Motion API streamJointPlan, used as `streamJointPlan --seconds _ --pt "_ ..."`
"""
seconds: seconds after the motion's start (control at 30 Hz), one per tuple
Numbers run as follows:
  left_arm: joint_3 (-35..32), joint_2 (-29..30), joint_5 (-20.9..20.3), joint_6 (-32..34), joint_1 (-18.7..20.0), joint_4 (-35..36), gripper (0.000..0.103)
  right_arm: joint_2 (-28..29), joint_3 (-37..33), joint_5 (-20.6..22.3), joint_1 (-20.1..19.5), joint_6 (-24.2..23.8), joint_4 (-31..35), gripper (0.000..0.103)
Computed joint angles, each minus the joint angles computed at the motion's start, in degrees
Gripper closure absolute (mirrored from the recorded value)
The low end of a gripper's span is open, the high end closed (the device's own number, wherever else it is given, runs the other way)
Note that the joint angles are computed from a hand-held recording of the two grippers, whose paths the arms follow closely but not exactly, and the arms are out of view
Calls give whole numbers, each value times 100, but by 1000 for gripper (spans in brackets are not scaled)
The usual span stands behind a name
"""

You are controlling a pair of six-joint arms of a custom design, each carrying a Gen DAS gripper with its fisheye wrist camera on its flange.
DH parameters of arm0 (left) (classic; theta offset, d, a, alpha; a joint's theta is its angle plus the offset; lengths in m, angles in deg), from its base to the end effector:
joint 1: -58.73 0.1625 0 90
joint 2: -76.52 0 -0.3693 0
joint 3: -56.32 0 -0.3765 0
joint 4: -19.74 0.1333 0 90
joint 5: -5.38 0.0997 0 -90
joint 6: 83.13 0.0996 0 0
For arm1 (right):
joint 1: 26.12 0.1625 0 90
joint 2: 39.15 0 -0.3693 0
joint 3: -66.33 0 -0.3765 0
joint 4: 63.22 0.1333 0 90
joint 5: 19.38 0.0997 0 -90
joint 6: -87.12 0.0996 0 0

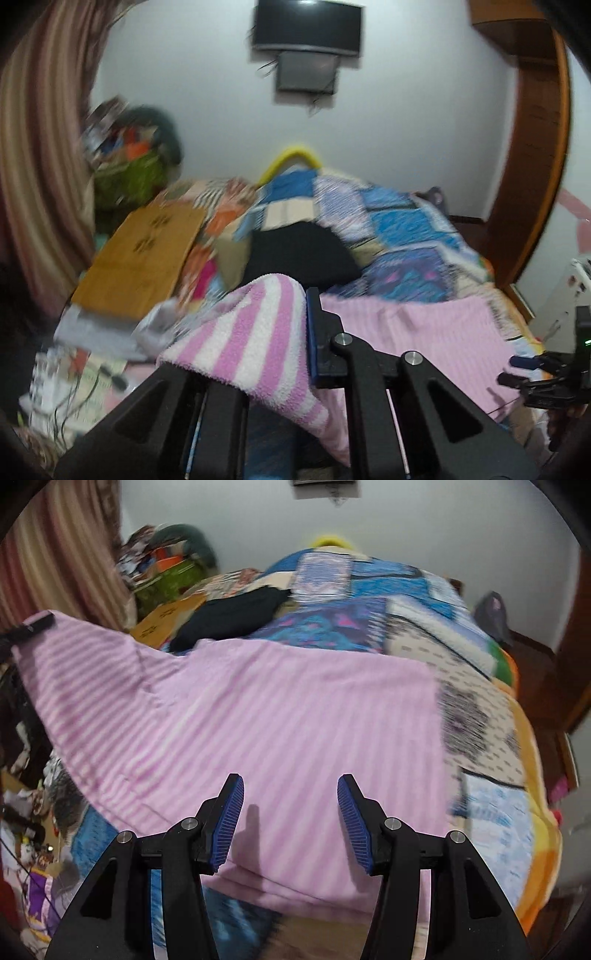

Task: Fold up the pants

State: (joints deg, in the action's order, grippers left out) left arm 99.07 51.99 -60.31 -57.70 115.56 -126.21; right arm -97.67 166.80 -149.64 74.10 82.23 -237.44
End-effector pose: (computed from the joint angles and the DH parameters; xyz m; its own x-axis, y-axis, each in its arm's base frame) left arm -0.3071 -0.7884 0.1873 -0.6276 0.5441 -0.5568 0.7775 0.4743 -0.4128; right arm 0.1739 -0.5760 0.2366 -0.8139 0.2293 0.5338 -0.2014 0.7505 -0.6294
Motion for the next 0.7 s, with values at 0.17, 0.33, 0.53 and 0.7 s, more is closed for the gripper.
streamJointPlan --seconds 0.17,0.33,0.53,0.7 --pt "104 83 -313 202 -355 0 94 -549 654 1 -292 268 -197 53" --pt "87 366 -607 260 -703 329 94 -939 1183 534 -587 400 -317 54" --pt "549 593 -790 377 -1050 683 94 -1353 1604 467 -558 276 -695 54" --pt "908 887 -523 490 -1165 1139 94 -1865 2078 433 -685 440 -927 53"
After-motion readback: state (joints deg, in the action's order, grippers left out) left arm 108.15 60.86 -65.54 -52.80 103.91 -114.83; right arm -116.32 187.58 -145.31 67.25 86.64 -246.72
